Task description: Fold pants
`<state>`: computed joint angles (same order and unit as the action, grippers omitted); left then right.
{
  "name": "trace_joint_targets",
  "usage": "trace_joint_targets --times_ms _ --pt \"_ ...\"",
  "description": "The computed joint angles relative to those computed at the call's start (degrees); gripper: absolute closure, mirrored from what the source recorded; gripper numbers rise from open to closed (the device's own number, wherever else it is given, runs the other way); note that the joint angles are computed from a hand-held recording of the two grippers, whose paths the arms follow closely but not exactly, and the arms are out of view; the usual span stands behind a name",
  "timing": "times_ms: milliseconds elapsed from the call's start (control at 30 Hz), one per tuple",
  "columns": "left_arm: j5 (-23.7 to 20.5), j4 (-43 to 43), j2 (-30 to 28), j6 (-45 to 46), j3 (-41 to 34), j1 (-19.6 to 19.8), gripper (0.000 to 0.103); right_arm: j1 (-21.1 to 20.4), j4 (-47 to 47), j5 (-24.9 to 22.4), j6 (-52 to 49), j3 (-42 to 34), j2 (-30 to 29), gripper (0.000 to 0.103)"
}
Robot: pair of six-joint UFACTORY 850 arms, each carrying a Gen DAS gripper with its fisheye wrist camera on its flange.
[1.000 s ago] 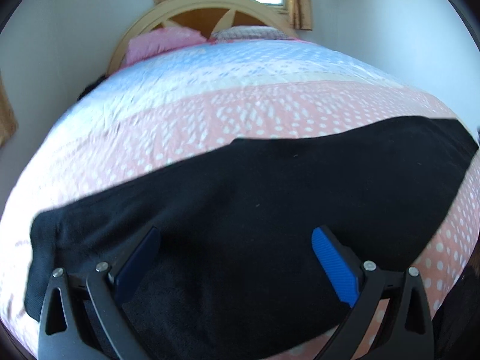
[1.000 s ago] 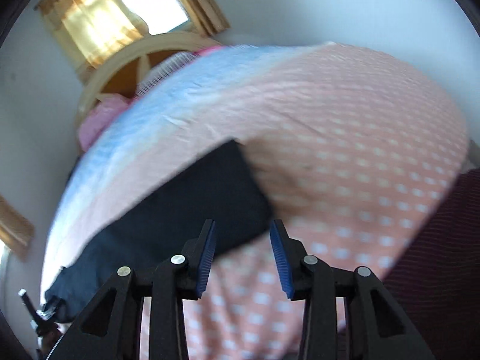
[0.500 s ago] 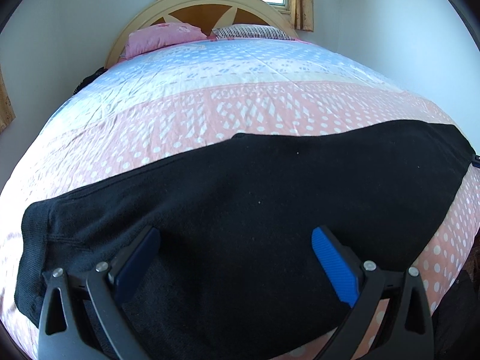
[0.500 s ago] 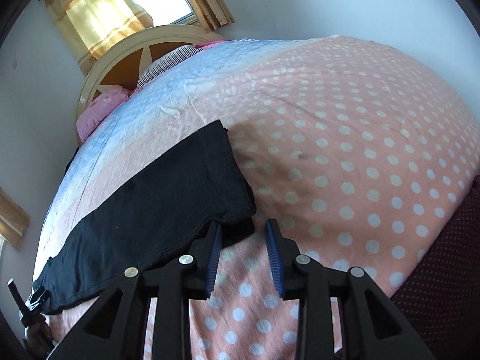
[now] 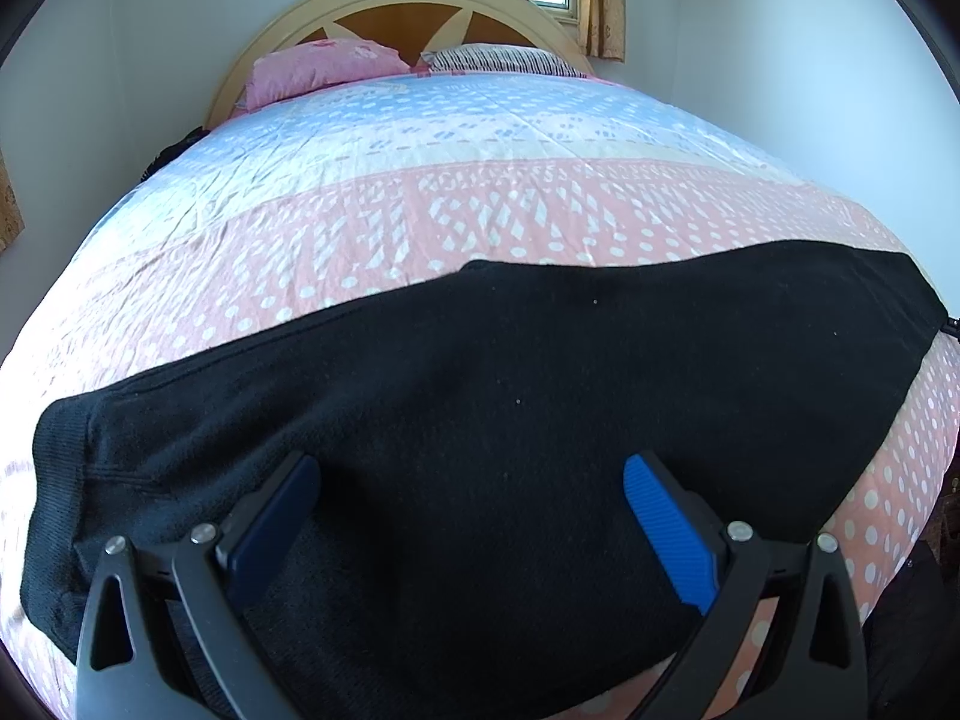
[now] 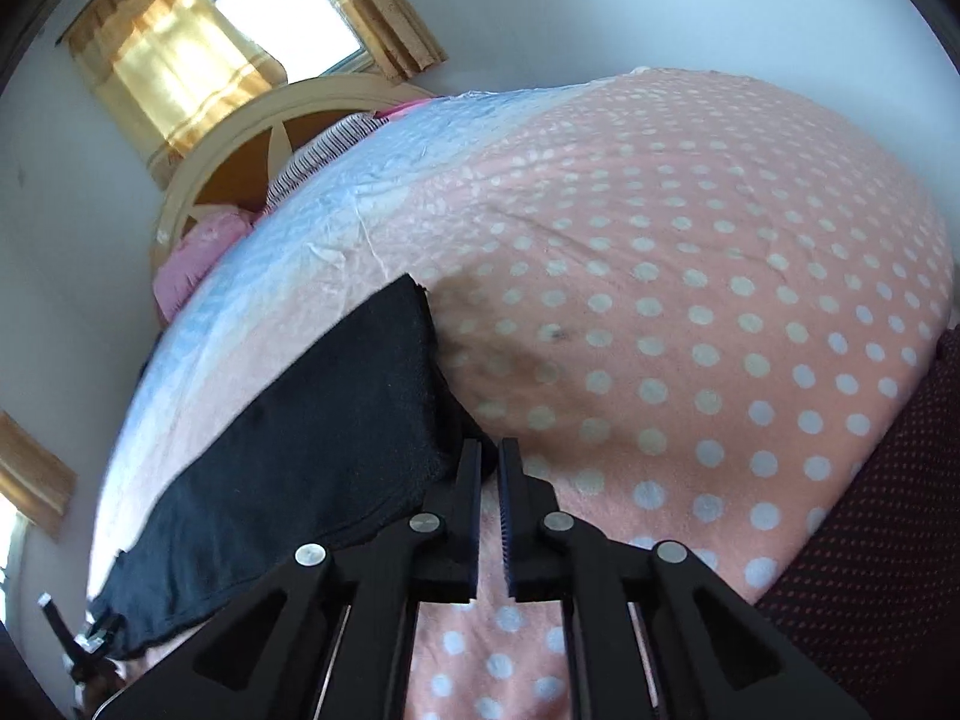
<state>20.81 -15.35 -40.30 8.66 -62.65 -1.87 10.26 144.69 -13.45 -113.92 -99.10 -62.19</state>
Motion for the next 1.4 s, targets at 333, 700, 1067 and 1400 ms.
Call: trace_joint_targets --times_ms 333,700,1067,1400 --pt "0.1 0.1 -0.1 -0.1 -0.1 0.0 0.0 -2.7 -17.1 -10.2 24.5 0.8 0.0 0.062" --pt "0.3 0.1 -0.2 -0.1 -0.1 0.0 0.0 -3.5 -11.1 -15.6 24.0 5.4 1.7 0.038" --pt "0.4 0.1 -0.2 0.0 -0.1 0.0 0.0 -1.8 -22.8 -11.4 29.7 -2.8 -2.4 0.047" --pt "0.3 0.5 -0.2 -0.5 -0.2 0.0 0.0 0.3 -23.5 -7.2 27.3 -6.4 -3.6 0.093"
